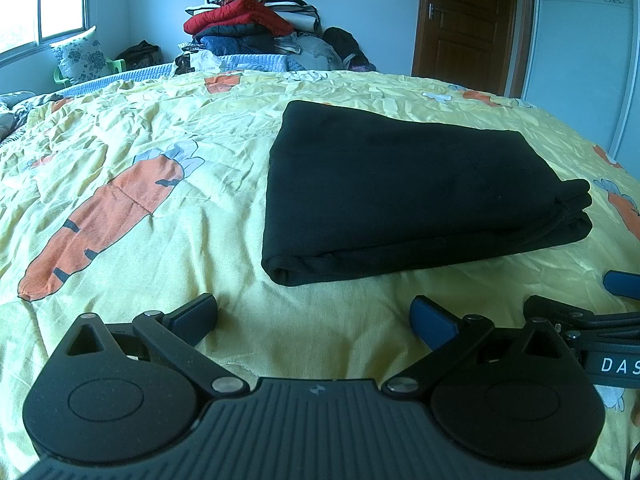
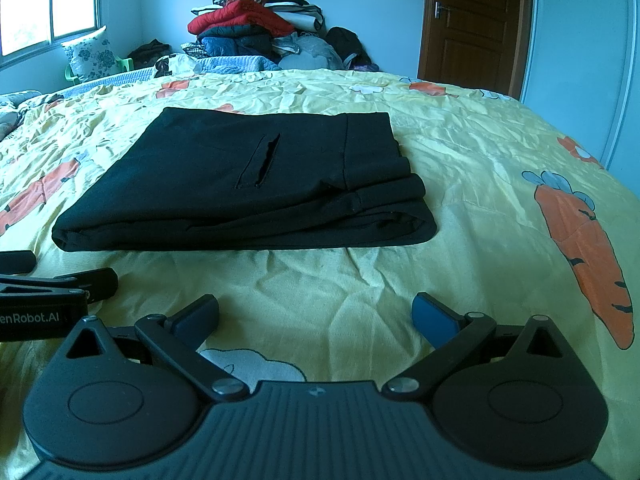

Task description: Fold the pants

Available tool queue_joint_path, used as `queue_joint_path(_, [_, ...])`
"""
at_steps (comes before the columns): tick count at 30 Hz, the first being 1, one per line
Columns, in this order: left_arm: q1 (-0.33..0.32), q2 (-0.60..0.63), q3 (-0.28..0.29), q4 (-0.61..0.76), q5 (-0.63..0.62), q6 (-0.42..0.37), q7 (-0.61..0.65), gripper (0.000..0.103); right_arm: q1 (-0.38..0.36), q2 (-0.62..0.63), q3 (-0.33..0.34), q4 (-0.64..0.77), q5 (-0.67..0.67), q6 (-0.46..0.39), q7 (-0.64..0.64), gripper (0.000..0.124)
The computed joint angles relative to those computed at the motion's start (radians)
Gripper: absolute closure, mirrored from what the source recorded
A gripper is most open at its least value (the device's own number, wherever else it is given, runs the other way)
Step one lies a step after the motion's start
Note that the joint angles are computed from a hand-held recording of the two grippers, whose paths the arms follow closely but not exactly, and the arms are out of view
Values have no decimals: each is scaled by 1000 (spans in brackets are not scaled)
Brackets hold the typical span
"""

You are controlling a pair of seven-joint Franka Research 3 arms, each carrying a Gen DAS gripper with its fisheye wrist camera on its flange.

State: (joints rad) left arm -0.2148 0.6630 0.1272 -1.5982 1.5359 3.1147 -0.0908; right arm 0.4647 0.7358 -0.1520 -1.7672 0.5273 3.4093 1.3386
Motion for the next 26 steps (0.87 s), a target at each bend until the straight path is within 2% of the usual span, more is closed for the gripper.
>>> queue_joint_path(26, [-1, 0, 1, 0, -4, 0, 3, 0, -2, -1, 2, 0, 0, -1, -2, 21])
